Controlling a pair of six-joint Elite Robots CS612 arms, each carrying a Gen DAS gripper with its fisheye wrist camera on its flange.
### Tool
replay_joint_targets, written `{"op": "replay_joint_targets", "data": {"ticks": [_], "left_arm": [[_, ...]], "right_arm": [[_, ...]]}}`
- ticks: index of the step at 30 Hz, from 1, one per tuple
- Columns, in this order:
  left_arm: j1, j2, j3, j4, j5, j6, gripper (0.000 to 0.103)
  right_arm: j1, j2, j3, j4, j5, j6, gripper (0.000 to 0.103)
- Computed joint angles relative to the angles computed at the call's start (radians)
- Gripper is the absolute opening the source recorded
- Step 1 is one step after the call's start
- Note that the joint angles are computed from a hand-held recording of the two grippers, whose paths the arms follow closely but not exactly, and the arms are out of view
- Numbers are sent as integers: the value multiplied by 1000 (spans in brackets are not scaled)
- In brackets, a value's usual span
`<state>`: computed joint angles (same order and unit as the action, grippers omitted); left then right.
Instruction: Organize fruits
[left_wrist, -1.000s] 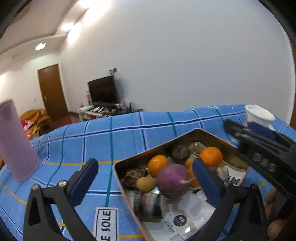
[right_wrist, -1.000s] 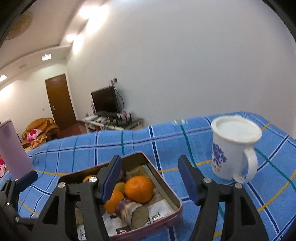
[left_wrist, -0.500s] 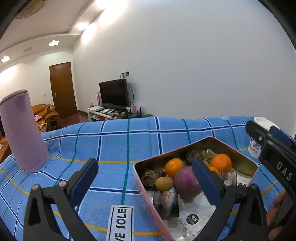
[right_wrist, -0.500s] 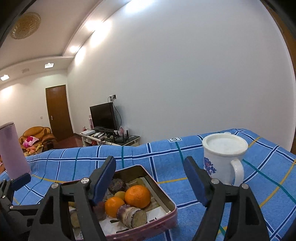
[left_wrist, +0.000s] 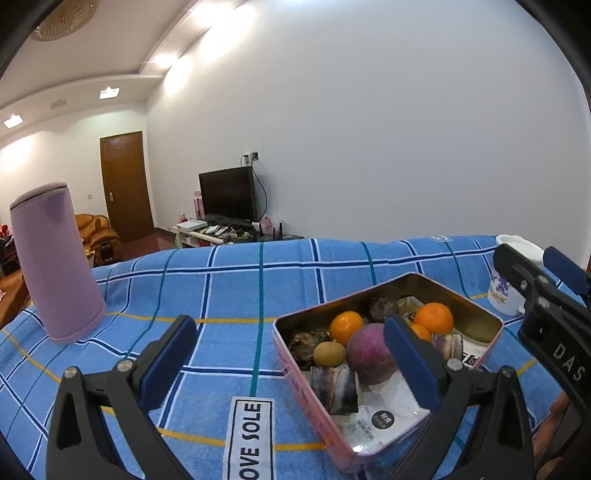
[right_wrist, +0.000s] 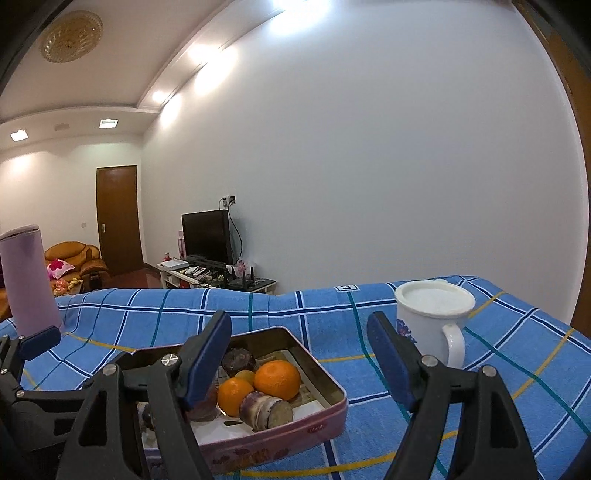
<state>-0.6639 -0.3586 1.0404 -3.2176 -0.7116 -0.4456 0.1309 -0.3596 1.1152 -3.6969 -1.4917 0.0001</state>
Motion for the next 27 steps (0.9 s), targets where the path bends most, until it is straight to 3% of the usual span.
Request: {"op": "replay_joint_targets", "data": {"ticks": [27], "left_arm": [[-17,-8,41,-92,43,27,103]], "right_arm": [[5,-6,57,-192,-73,-6,78]]}}
